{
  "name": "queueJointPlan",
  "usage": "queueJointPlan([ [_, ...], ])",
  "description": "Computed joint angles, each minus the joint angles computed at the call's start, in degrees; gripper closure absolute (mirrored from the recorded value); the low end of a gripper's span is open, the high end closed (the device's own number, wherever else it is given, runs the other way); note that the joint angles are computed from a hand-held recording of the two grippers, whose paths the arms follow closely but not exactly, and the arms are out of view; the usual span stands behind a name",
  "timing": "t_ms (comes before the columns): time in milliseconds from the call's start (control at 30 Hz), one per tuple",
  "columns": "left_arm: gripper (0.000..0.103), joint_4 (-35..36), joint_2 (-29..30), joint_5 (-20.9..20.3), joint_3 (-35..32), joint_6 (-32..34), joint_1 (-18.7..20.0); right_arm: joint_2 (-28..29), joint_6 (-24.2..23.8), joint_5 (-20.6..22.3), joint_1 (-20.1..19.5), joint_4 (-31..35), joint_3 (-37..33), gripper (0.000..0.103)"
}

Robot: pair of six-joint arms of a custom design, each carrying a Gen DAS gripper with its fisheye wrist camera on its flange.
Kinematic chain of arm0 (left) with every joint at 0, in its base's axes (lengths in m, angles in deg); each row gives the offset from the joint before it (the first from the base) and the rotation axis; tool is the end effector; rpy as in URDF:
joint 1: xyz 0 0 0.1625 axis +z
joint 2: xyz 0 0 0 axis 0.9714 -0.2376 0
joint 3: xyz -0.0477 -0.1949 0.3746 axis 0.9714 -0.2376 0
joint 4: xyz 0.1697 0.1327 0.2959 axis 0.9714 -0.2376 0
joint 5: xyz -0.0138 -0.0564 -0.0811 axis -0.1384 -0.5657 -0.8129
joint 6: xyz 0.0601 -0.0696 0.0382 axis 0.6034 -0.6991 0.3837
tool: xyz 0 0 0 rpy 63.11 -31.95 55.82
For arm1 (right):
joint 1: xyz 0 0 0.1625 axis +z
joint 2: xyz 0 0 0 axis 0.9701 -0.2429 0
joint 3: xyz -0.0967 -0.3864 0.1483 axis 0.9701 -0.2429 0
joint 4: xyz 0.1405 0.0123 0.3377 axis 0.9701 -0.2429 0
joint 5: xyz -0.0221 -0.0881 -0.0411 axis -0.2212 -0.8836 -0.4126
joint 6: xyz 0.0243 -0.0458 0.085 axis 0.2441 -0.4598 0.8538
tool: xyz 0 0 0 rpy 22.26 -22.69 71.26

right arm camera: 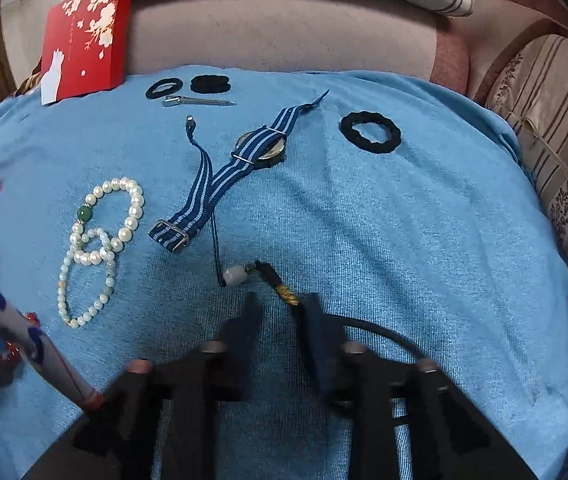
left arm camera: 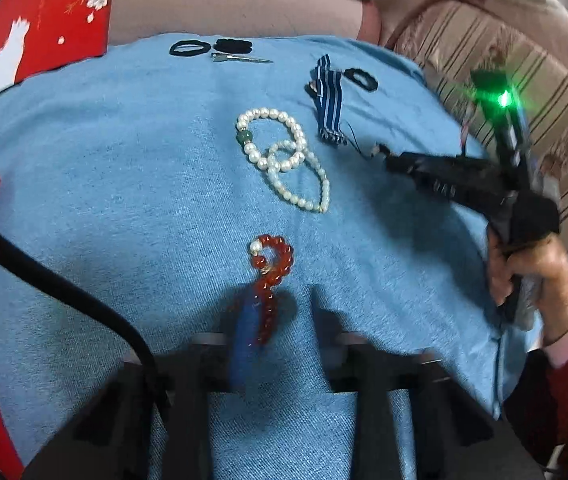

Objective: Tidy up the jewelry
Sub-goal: 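Grasp the red bead bracelet with the left tool while the right tool grasps the black cord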

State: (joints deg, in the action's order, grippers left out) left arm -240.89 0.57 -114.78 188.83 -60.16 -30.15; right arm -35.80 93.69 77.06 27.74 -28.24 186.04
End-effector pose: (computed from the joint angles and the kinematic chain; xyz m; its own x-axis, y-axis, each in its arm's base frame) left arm -0.1733 -0.4130 0.1151 -0.6425 0.7135 -0.2794 0.7286 0.6818 0.0658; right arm 0.1412 -0.3683 0.1447 -0.6401 0.3066 0.7045 -0.2072 0.8141 -0.5425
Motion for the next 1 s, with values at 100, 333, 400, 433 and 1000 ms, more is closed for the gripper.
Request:
queueJointPlan([
  [100, 0.103, -0.59, -0.83, 0.19, 0.79, -1.0, -0.31, -1.08, 2.55, -1.04, 0.01, 0.38, 0.44, 0.099],
  [333, 0.103, -1.63, -8.67, -3.97, 0.61, -2.14, 0.63, -7.24, 4.53, -4.01, 2.74, -5.1, 4.26, 0.101],
  [400, 0.103, -1.01, -11.12, -5.23, 0.26, -2.28, 1.35, -8.57, 4.89, -4.75, 3.9, -6.53, 5.28, 0.101],
  [433, 0.103, -0.84, -12.16, -5.71, 0.12, -2.21, 1.71, -8.84, 4.58, -4.62, 4.43, -7.22, 5.57, 0.101],
  [1000, 0.076, -3.93, -2.58, -1.68, 0.43, -0.08, 1.19, -1.95, -4.7, -2.99, -1.97, -5.38, 2.25, 0.052],
])
